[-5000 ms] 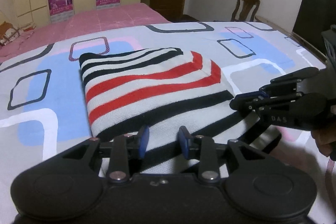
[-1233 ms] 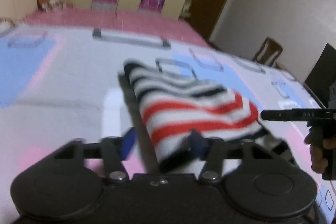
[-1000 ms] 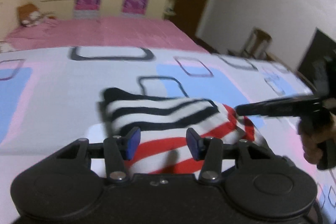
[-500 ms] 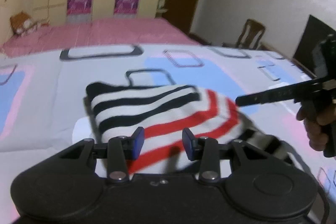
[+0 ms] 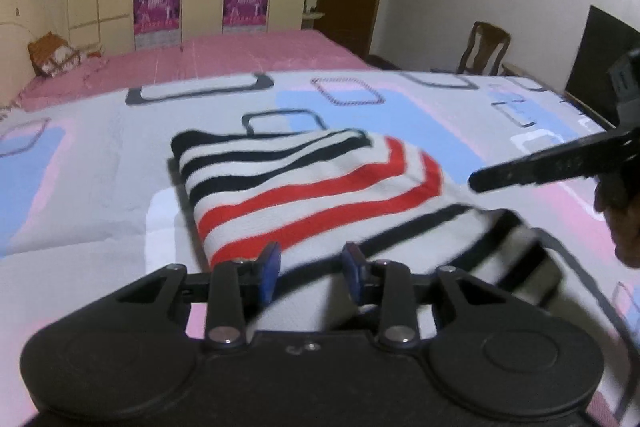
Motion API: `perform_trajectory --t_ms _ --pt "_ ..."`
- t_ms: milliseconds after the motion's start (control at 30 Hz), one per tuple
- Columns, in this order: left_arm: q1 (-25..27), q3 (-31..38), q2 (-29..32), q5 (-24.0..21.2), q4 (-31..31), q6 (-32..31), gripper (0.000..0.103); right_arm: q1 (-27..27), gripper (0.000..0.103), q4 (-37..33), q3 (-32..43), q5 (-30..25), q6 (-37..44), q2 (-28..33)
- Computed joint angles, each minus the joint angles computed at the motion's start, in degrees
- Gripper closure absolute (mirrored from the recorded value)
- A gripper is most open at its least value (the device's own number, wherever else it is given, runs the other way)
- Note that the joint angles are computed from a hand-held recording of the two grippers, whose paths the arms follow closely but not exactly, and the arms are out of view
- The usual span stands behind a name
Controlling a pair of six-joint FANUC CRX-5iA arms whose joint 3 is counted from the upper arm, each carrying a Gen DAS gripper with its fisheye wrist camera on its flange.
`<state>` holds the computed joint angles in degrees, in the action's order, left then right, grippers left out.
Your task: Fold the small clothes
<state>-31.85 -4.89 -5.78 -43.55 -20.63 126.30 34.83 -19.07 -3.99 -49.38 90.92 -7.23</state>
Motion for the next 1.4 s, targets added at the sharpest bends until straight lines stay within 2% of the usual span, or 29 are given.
perform_trajectory --t_ms 100,200,333,367,400,433,600,700,1000,1400 --pt "-3.65 -0.03 -1.98 -2.09 -3.07 3.49 0.070 -1.62 0.087 -5.27 -0.88 -2.63 5.61 -4.44" --pt "-7.31 0.42 -2.24 -4.86 -6.03 8.37 0.070 -0.86 0.087 -7.05 -2.43 -5.49 9.11 -7.50" --pt "-8.69 0.21 -1.10 -6.89 -6.21 12.84 0.074 3.26 0.087 -2.24 -5.58 -5.39 8.22 -7.95" --pt "-9.51 0.69 -0.71 -8.11 -7.53 14.29 0.074 4.85 0.093 1.33 -7.07 -4.24 5.89 -8.12" --pt "-10.19 1.18 -0.38 -9.33 -8.61 15.40 0.074 6.02 0.103 4.51 -8.46 -3.18 3.93 -8.15" --pt "-10.68 1.58 -0.09 -10.54 -9.38 16.45 0.074 6.38 0.103 6.22 -9.31 -2.78 2.43 -8.02" --pt "-11.10 0.81 -0.17 -11.48 -9.91 19.91 0.074 4.77 0.103 4.59 -10.69 -2.53 3.74 -8.00" --pt "-11.77 1.55 0.41 -12.77 -10.92 20.78 0.074 3.63 0.103 3.02 -10.86 -2.15 4.43 -7.93" --pt "-15.36 6.41 4.06 -19.65 -15.18 24.49 0.074 4.40 0.103 3.98 -11.33 -2.07 5.03 -8.12" --pt "-17.36 11.61 8.33 -26.65 -16.96 24.50 0.074 5.50 0.103 5.57 -11.68 -1.85 4.83 -7.82"
